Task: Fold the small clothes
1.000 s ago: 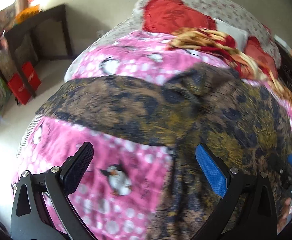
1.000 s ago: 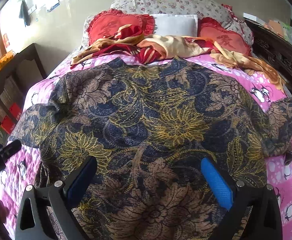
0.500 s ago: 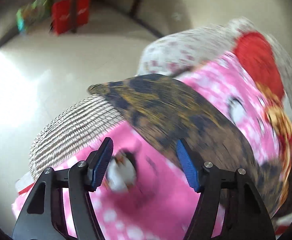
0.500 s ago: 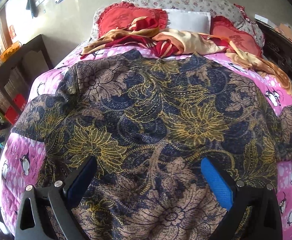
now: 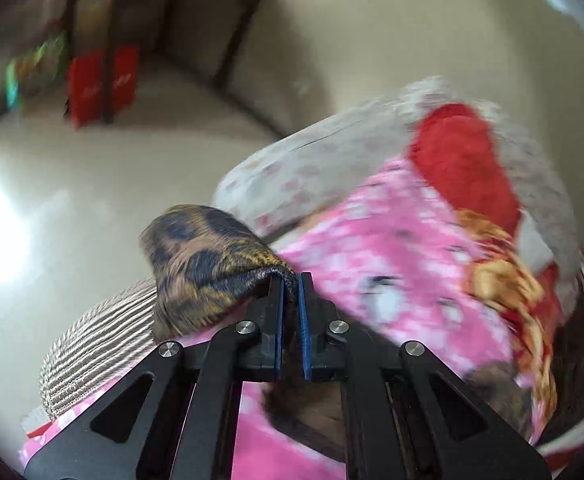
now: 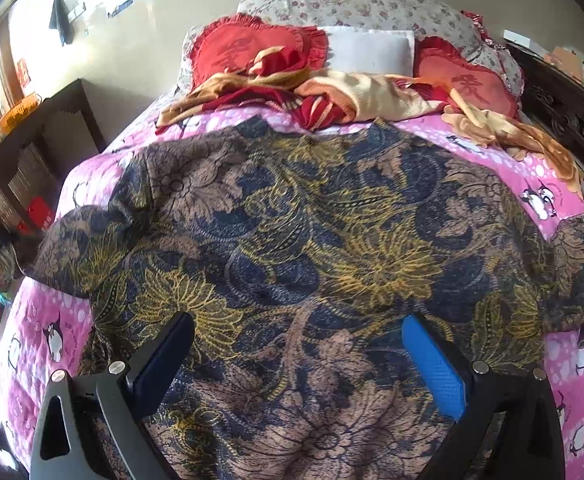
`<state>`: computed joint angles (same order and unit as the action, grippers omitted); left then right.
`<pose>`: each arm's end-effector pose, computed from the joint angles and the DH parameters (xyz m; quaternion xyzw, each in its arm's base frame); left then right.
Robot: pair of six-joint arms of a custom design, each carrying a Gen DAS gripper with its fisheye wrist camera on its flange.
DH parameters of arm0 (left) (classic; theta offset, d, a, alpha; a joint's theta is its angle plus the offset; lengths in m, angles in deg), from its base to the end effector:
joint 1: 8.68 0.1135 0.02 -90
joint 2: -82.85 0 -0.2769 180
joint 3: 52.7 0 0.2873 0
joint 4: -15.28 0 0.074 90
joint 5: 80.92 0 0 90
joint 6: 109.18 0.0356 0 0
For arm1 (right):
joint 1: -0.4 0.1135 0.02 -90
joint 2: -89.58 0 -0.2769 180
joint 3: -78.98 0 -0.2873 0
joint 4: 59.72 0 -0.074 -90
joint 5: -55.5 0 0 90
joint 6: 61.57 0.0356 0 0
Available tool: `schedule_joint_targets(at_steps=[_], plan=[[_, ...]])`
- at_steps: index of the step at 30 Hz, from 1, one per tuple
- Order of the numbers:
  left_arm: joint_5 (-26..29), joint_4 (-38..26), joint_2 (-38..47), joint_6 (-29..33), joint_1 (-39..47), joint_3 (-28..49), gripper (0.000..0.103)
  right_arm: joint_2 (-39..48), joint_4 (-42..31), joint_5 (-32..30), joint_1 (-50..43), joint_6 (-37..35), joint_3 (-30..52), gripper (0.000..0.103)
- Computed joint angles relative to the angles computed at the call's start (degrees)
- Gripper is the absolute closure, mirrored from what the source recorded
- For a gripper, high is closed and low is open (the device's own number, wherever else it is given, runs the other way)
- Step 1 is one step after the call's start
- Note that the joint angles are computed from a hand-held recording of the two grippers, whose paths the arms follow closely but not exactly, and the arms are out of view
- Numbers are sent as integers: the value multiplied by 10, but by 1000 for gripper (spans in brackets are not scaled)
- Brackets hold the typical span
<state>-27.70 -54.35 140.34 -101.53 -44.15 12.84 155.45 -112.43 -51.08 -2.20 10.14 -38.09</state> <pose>0.1789 -0.1013 0.2971 -0.4370 0.8132 -0.0416 0.3822 0.2549 -0.0014 0.2622 -0.1712 0.9308 0.0825 0.3123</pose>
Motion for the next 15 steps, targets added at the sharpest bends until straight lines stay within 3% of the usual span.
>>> schedule_joint_targets(at_steps=[4, 6, 9, 15], plan=[[-130, -30, 176, 72, -174, 229, 97, 9, 0, -21, -36, -3, 19, 0], [-131, 18, 278, 169, -220, 330, 97, 19, -3, -35, -61, 0, 34, 0], [-65, 89, 414, 258, -255, 435, 97, 32, -8, -56, -109, -10, 57, 0], [82, 95, 643, 270, -271, 602, 97, 76, -15, -68, -206, -55, 98, 0]])
